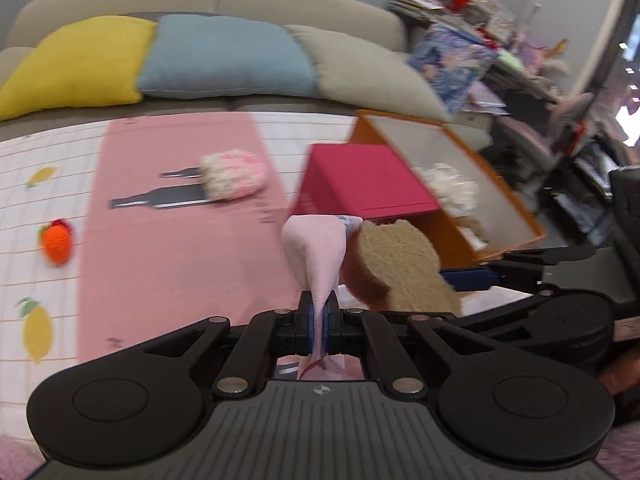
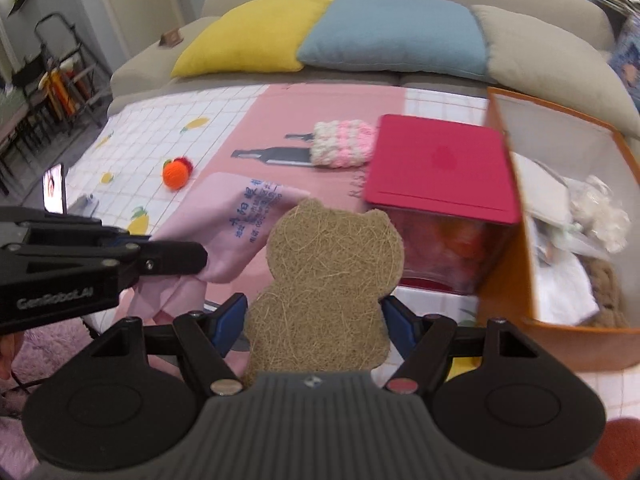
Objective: Organize soft objects
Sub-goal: 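Carry the fibre pad and pink cloth into the orange box with both tools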
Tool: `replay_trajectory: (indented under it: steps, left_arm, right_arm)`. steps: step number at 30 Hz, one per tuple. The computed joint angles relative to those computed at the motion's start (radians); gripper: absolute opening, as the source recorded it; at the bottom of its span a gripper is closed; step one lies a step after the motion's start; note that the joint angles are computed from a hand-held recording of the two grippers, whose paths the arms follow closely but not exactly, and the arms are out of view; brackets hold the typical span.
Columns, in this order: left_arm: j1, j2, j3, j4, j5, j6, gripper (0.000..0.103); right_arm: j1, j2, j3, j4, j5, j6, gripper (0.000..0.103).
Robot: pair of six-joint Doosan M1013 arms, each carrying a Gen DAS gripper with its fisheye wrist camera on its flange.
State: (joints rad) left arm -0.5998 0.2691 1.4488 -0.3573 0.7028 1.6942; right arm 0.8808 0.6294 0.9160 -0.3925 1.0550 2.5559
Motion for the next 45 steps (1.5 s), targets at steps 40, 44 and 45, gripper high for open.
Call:
replay_trajectory:
  steps: [40,44,45]
  left_arm:
    - [-0.168,0.350,-0.557,0.052,0.322,0.060,0.005]
    - [-0.174,0.373,-0.582,0.100,0.369,0.038,0.005]
    - [-0.177,0.376,-0.583,0.115,0.374,0.034,0.005]
  right_arm:
    - [-0.141,-0.152,0.256,-0.138,0.162,-0.068,0.073]
    - [-0.155,-0.139,0.250,-0.102,0.168,-0.106,0.073]
    - [-0.159,-0.136,0.250,-0.094,0.168,-0.114,0.073]
